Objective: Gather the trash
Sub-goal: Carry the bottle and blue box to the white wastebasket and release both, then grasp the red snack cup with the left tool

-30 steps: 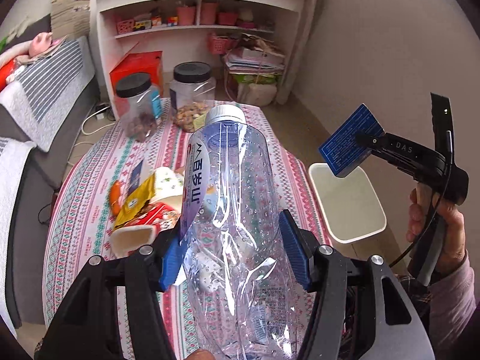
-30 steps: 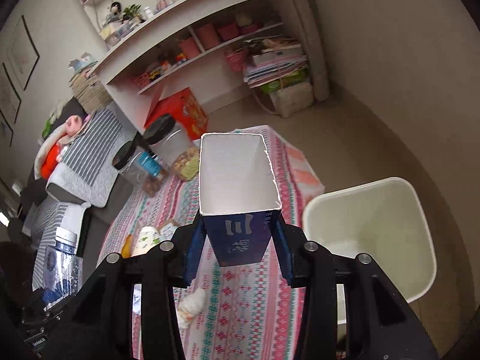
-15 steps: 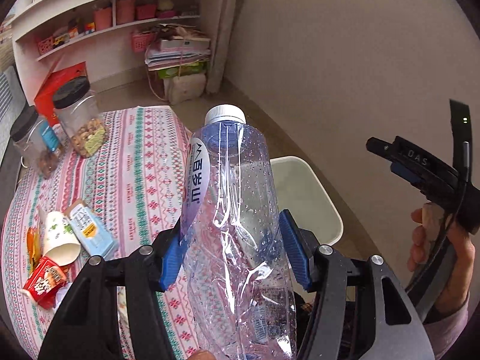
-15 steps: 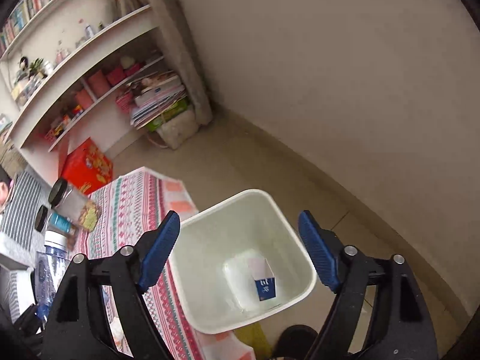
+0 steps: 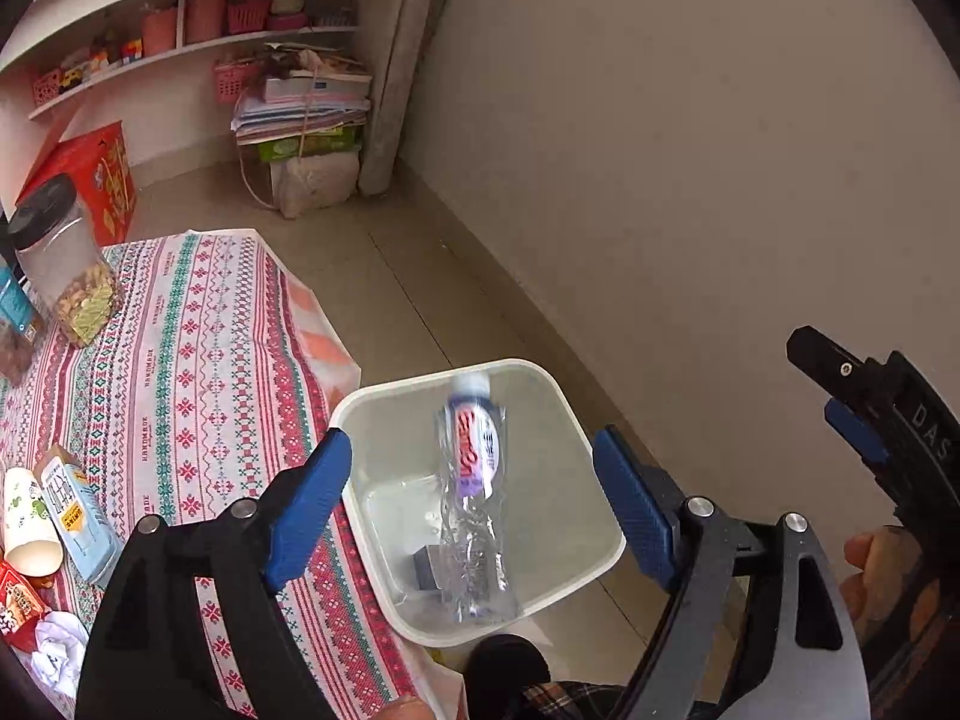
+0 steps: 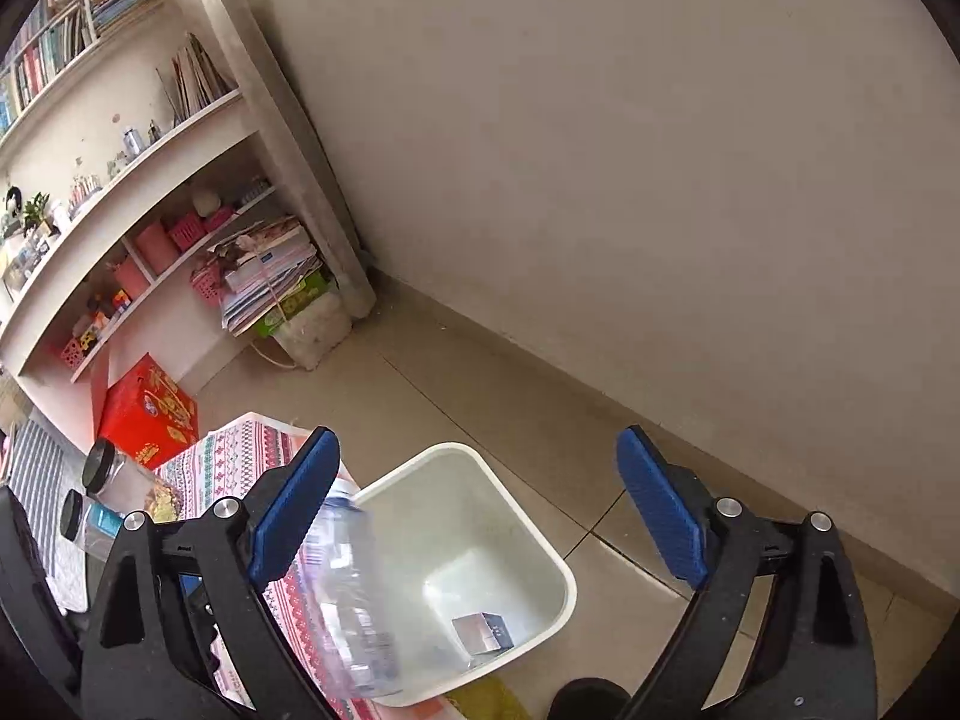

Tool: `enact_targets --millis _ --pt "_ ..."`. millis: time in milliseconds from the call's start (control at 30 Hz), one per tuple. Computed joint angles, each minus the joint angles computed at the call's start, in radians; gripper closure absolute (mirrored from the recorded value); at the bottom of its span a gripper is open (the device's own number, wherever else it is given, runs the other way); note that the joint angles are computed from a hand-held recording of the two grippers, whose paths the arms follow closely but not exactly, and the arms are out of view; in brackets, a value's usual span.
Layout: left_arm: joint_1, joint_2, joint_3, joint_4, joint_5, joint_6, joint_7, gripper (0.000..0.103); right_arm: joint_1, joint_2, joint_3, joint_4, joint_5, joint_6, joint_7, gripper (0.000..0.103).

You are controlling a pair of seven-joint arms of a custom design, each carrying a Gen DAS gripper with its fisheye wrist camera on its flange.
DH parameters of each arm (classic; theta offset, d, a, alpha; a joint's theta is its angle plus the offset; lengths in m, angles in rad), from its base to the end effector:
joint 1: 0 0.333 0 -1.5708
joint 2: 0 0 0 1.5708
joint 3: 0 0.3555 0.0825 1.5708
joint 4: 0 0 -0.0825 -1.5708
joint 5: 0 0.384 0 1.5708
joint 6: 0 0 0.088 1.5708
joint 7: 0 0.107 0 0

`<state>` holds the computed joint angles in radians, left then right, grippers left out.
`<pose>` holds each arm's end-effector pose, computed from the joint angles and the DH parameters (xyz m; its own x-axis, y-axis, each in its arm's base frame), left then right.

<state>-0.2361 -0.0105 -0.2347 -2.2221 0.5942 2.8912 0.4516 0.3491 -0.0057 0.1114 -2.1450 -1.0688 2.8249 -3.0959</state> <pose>0.4890 -0.2862 0.4897 0.0283 -0.9684 0.2476 -0.7626 -0.1811 -0.6210 0.4913 0.2930 0.5026 -0.1144 -0.9613 -0.2507 -0.6319 0.2651 -0.7283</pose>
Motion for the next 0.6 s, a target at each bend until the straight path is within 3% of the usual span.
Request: enact_targets --millis 167,300,433,600 --pt "0.048 -0.106 -0.032 -0.047 0.292 -0.14 -0.275 0.022 0.027 0.018 0.015 0.037 -0.051 -0.017 0.006 0.007" --pt "0.083 -0.21 -0.076 -0.101 0.406 -0.272 -0.399 0.021 0.068 0.044 0.029 0.074 -0.069 -0.044 -0.04 0.007" --pt "0.103 -0.304 -0.091 -0.17 0.403 -0.348 -0.423 0.017 0.113 0.077 0.033 0.107 -0.039 -0.035 -0.114 0.007" --pt "0.112 -0.413 -0.077 -0.282 0.262 -0.389 -0.355 0.016 0.168 0.136 0.036 0.148 0.125 0.015 -0.302 0.007"
